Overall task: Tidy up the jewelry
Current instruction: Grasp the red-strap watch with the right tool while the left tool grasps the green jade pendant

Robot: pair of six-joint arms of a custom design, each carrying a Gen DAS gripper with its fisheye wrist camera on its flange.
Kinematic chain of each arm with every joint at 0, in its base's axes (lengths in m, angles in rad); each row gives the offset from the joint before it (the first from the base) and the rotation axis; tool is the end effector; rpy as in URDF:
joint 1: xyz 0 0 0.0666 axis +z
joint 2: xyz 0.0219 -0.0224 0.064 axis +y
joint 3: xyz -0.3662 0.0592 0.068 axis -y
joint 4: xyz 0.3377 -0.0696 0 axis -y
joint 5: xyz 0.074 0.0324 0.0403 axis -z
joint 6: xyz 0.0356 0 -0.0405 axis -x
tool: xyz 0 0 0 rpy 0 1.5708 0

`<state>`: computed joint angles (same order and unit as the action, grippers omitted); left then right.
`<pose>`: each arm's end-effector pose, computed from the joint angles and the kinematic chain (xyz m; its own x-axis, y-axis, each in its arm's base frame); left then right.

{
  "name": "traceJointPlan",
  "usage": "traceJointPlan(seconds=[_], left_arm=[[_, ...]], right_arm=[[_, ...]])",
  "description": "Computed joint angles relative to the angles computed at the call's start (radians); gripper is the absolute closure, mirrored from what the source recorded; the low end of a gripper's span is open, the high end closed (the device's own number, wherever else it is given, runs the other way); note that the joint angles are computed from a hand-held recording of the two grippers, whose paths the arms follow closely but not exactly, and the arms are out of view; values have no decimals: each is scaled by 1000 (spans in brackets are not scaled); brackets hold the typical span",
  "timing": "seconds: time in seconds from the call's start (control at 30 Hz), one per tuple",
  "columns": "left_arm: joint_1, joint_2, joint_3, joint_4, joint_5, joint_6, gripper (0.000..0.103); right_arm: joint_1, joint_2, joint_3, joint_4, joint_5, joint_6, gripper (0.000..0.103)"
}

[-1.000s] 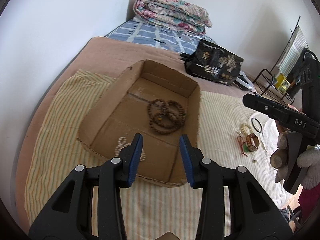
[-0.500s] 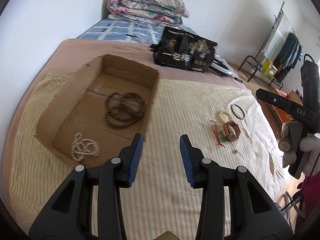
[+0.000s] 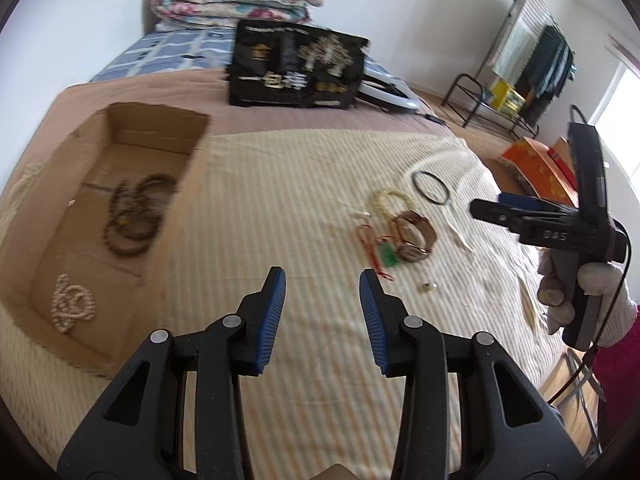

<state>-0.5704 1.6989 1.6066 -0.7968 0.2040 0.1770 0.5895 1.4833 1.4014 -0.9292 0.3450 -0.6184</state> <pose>0.4511 -0.2984 0.3693 -0.7554 0.2797 -0.5926 0.5112 0.8173 -0.2658 0.3819 0.2405 0.3825 -0.7907 0.1275 -0.5987 0.1037 0.9918 0.0743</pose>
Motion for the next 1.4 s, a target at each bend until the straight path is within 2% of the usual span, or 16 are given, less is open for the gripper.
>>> traceJointPlan(seconds=[0.37,0.6,0.7,0.9,0.97,1.03,1.17,1.27,1.4], left_arm=[[-66,108,89,-34,40,-20,64],[-93,179,158,-63,40,-53,65],[-105,205,182,-70,27,-66,65],[-119,251,221,-74,2,-84,65],[-123,264,235,-77,-11,-90,68],[-127,277,249,-82,-20,-93,70],[-139,304,278,-92,-54,-97,71],[-150,325,302,-101,-88,-103,81],[-164,327,289,-70,-138,-121,86]], right_arm=[[-59,23,-79,81,-180,-18,27],[-73,86,-50,82,-218,4,47],[-80,105,-45,82,-231,4,56],[-86,117,-45,75,-230,23,67],[-87,114,-48,74,-230,33,71],[-84,114,-45,60,-215,42,79],[-81,109,-48,51,-197,49,83],[-81,100,-60,60,-195,43,84],[-82,94,-72,69,-199,42,85]])
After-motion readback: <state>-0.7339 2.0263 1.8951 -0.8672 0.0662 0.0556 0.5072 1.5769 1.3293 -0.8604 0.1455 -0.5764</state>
